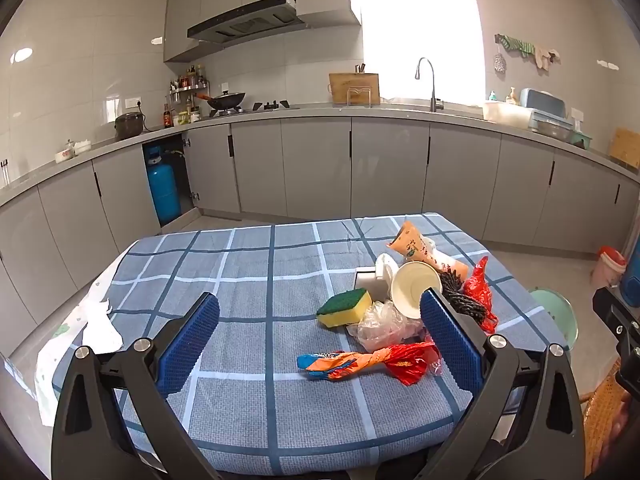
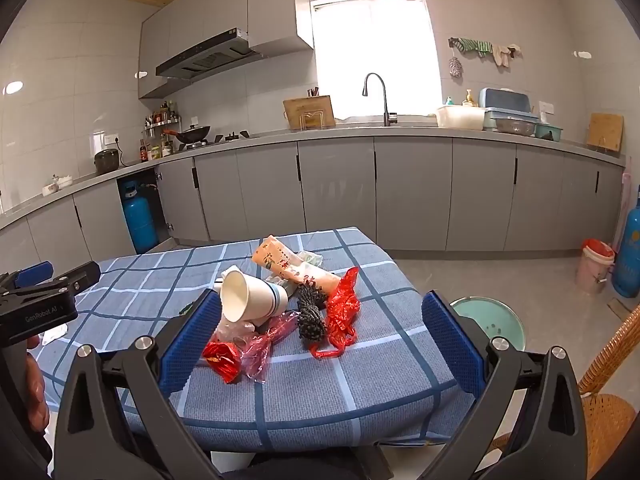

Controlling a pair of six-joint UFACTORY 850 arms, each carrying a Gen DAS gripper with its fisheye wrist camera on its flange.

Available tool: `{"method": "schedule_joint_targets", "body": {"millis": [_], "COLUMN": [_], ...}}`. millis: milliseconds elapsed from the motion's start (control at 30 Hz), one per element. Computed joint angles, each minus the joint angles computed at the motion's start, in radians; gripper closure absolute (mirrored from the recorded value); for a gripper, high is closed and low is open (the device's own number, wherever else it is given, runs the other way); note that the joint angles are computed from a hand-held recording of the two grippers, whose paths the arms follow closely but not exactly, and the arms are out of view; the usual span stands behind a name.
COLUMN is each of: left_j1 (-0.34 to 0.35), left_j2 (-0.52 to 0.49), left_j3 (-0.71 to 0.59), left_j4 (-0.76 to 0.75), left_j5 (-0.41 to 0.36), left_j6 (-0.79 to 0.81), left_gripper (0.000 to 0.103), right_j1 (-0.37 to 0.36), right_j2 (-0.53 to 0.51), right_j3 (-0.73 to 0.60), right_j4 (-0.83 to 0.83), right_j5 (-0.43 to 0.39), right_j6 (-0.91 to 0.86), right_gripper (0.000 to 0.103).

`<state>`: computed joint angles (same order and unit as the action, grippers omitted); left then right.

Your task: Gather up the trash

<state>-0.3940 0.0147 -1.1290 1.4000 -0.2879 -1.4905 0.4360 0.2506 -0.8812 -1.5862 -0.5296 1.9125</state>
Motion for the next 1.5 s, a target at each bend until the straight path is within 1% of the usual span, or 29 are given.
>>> {"method": "schedule_joint_targets", "body": {"millis": [67,367,1500], "left_j1": [-0.003,0.003,0.002], "left_j2": [0.000,0.002,0.008], "left_j3": [0.001,0.010,0.003], "left_j4": [0.013,0.072,0.067], "left_j5": [-0.005,-0.004,-0.015], "left_j6": [-0.014,-0.076,-0.077], "left_gripper": [0.004,0.004,0.004], "right_j1": [0.001,-0.002,-0.015], "right_j2": [-0.002,0.000,-0.005], "right_j3": [0.008,0.012,0.023], "right_j4": [-0.022,-0.023,-0.042], "right_j5": [-0.001,0.005,0.014], "right_j6": [0.027,0.031,0.063], "right_gripper": [0.004,0.004,0.004]}}
